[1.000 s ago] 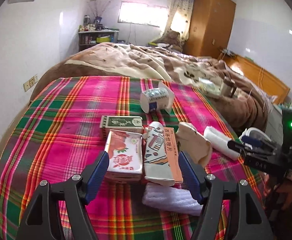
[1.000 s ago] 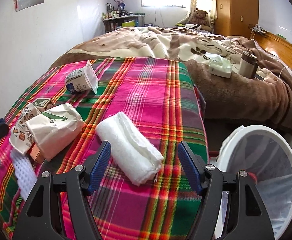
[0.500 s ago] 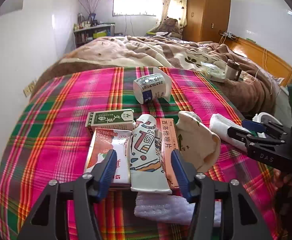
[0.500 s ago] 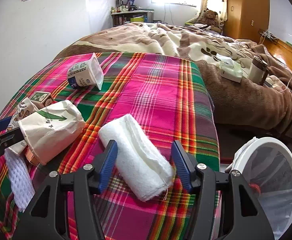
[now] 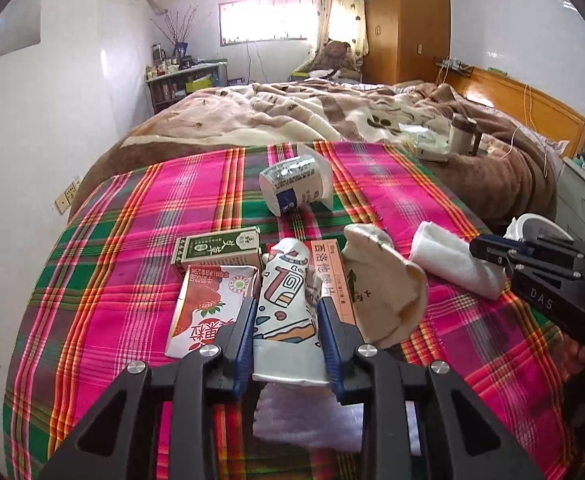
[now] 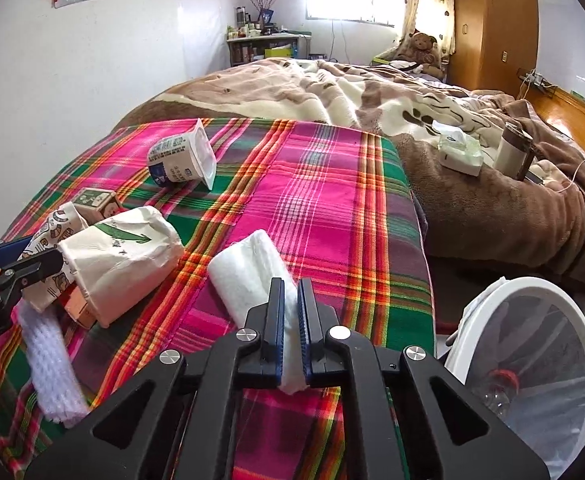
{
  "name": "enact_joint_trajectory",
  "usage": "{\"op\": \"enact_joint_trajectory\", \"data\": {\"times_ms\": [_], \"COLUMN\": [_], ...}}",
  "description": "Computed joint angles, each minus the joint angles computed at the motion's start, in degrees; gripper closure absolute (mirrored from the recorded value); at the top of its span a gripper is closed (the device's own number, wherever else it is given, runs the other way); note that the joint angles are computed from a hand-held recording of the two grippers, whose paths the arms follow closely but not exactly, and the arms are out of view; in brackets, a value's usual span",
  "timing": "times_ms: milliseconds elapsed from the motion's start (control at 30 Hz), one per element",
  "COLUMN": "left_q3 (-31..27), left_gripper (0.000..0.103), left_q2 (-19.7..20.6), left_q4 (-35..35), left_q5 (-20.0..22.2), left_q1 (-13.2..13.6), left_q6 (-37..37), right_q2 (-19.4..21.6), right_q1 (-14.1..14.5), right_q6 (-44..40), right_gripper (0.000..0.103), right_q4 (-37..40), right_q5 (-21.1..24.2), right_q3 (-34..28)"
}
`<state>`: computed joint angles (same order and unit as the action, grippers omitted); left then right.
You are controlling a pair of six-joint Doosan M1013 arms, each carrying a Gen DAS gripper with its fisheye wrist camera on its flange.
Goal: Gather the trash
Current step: 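Lift and carry the paper cup and towel toward the wastebasket with both tools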
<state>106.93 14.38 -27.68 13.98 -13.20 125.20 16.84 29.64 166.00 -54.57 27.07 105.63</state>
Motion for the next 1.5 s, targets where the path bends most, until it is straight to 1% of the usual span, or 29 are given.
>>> {"op": "enact_joint_trajectory", "data": {"times_ms": [67, 200, 267, 300, 367, 400, 433, 467, 500, 533, 600, 667, 700, 767, 800, 833, 867, 900, 933, 967, 1067, 1200, 1333, 1400, 1467, 1500], "left_q3": [0.5, 1.2, 1.3, 1.3, 1.3, 1.3, 1.3, 1.2, 1.2, 1.1, 1.1, 1.0, 1.0, 1.1, 1.0, 0.8, 0.6, 0.5, 0.5, 0.4, 0.5, 1.1, 2.2, 2.8, 3.2, 3.5], "left_gripper": [0.072, 0.073, 0.074, 0.074, 0.074, 0.074, 0.074, 0.074, 0.074, 0.074, 0.074, 0.074, 0.074, 0.074, 0.074, 0.074, 0.074, 0.074, 0.074, 0.074, 0.073, 0.074, 0.074, 0.074, 0.074, 0.074], "left_q2": [-0.6, -1.6, -1.9, -1.9, -1.9, -1.8, -1.8, -1.6, -1.5, -1.3, -1.1, -0.7, -0.6, -0.6, -0.5, -0.3, -0.1, 0.0, 0.1, 0.1, 0.0, -0.7, -2.2, -3.3, -4.3, -4.8], "left_q4": [-0.8, -5.6, -6.0, -5.9, -5.6, -6.2, -6.4, -6.4, -5.8, -5.2, -4.5, -5.8, -5.9, -6.9, -7.1, -7.1, -6.7, -6.2, -5.2, -3.6, -2.2, -5.1, -9.1, -14.1, -16.2, -19.2], "left_q5": [-0.8, -1.1, -1.3, -1.3, -1.0, -0.9, -0.7, -0.4, 0.0, 0.4, 0.8, 1.6, 1.5, 1.4, 1.5, 1.8, 2.1, 2.1, 2.0, 2.1, 1.5, 0.9, -0.1, -0.2, -0.5, -0.6], "left_q1": [-0.1, 0.1, 0.1, 0.0, 0.0, 0.1, 0.1, 0.1, 0.2, 0.2, 0.3, 0.4, 0.3, 0.2, 0.2, 0.1, 0.1, -0.1, -0.2, -0.4, -0.7, -0.6, -0.9, -0.9, -1.2, -1.2], "left_q6": [0.6, 4.8, 5.4, 5.3, 4.7, 5.1, 5.1, 5.0, 4.2, 3.6, 2.7, 3.6, 3.8, 4.6, 4.8, 4.8, 4.4, 3.9, 2.9, 1.4, 0.1, 1.8, 6.0, 10.9, 13.1, 16.2], "right_q2": [-0.5, -1.2, -0.9, -0.7, -0.3, -0.2, -0.2, 0.1, 0.4, 0.8, 1.5, 2.1, 2.2, 1.9, 1.8, 1.5, 1.2, 0.8, 0.6, 0.7, -0.1, -1.5, -3.1, -3.9, -4.9, -5.4], "right_q1": [0.0, 0.1, 0.0, -0.3, -1.6, -1.9, -2.0, -2.0, -1.8, -1.7, -1.3, -1.0, -1.0, -1.1, -1.0, -1.0, -1.0, -1.0, -0.8, -0.7, -0.5, 0.1, 0.5, 0.7, 1.1, 1.2], "right_q6": [0.8, 3.5, 3.2, 1.3, -6.2, -8.0, -9.7, -11.6, -13.6, -15.9, -16.4, -16.4, -15.8, -13.9, -12.2, -11.1, -10.0, -8.4, -6.9, -5.7, -0.8, 6.4, 11.5, 14.2, 17.8, 19.9], "right_gripper": [0.098, 0.098, 0.098, 0.098, 0.094, 0.086, 0.073, 0.064, 0.045, 0.039, 0.039, 0.039, 0.039, 0.049, 0.064, 0.072, 0.074, 0.082, 0.085, 0.085, 0.086, 0.086, 0.086, 0.086, 0.086, 0.086], "right_q4": [-0.5, -3.1, -3.6, -1.9, 6.9, 8.6, 9.8, 11.0, 12.3, 13.5, 12.8, 12.7, 12.2, 11.0, 9.7, 9.1, 8.4, 7.2, 5.8, 4.7, 0.8, -5.6, -9.8, -11.7, -14.3, -16.1], "right_q5": [-1.2, -2.2, -1.4, -1.5, -3.3, -4.1, -5.2, -5.1, -4.1, -3.2, -1.0, 1.7, 2.1, 2.3, 2.4, 2.2, 1.8, 1.3, 1.2, 1.1, 0.0, -1.1, -2.0, -2.3, -2.2, -2.2], "right_q3": [0.5, 1.4, 1.1, 0.9, 0.5, 0.5, 0.7, 0.4, -0.2, -0.7, -1.5, -2.5, -2.5, -2.3, -2.1, -1.7, -1.3, -0.9, -0.6, -0.5, 0.5, 1.9, 3.1, 3.7, 4.6, 5.0]}}
